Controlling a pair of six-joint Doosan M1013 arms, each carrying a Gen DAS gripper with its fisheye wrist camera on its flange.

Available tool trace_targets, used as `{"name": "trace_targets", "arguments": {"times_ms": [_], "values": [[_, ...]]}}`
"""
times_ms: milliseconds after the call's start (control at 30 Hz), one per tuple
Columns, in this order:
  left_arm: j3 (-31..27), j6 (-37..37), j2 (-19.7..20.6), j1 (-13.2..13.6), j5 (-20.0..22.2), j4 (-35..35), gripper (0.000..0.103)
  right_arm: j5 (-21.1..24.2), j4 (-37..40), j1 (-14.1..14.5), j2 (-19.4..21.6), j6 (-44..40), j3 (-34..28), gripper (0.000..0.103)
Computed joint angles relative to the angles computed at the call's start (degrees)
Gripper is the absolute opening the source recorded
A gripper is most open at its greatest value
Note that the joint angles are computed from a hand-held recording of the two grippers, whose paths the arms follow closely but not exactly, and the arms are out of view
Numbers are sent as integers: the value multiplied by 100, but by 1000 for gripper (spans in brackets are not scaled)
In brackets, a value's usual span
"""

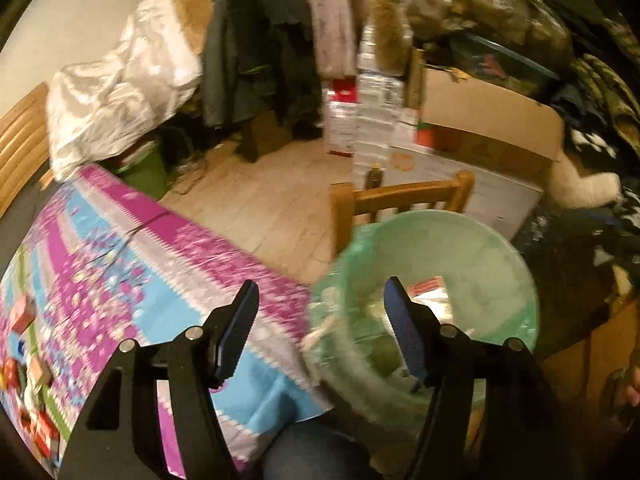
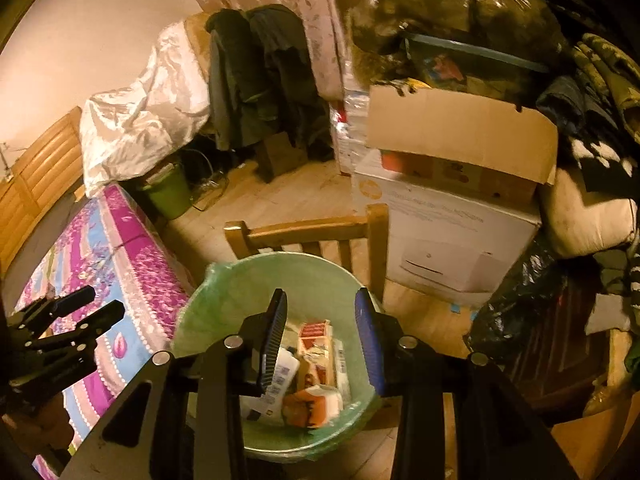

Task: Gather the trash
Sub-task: 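Move both grippers back over the bed toward the gold box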

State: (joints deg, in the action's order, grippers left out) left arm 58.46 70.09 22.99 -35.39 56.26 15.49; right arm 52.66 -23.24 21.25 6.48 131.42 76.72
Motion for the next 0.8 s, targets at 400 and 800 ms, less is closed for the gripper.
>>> {"name": "trace_targets", "arguments": {"times_ms": [400, 800], "values": [[1746, -1666, -1076, 522, -6, 1220, 67, -515, 369, 639, 346, -879, -258, 39], [3733, -3906, -2678, 1697, 789, 1388, 67, 365, 2875, 1569, 1870, -3651, -2000, 42]]}}
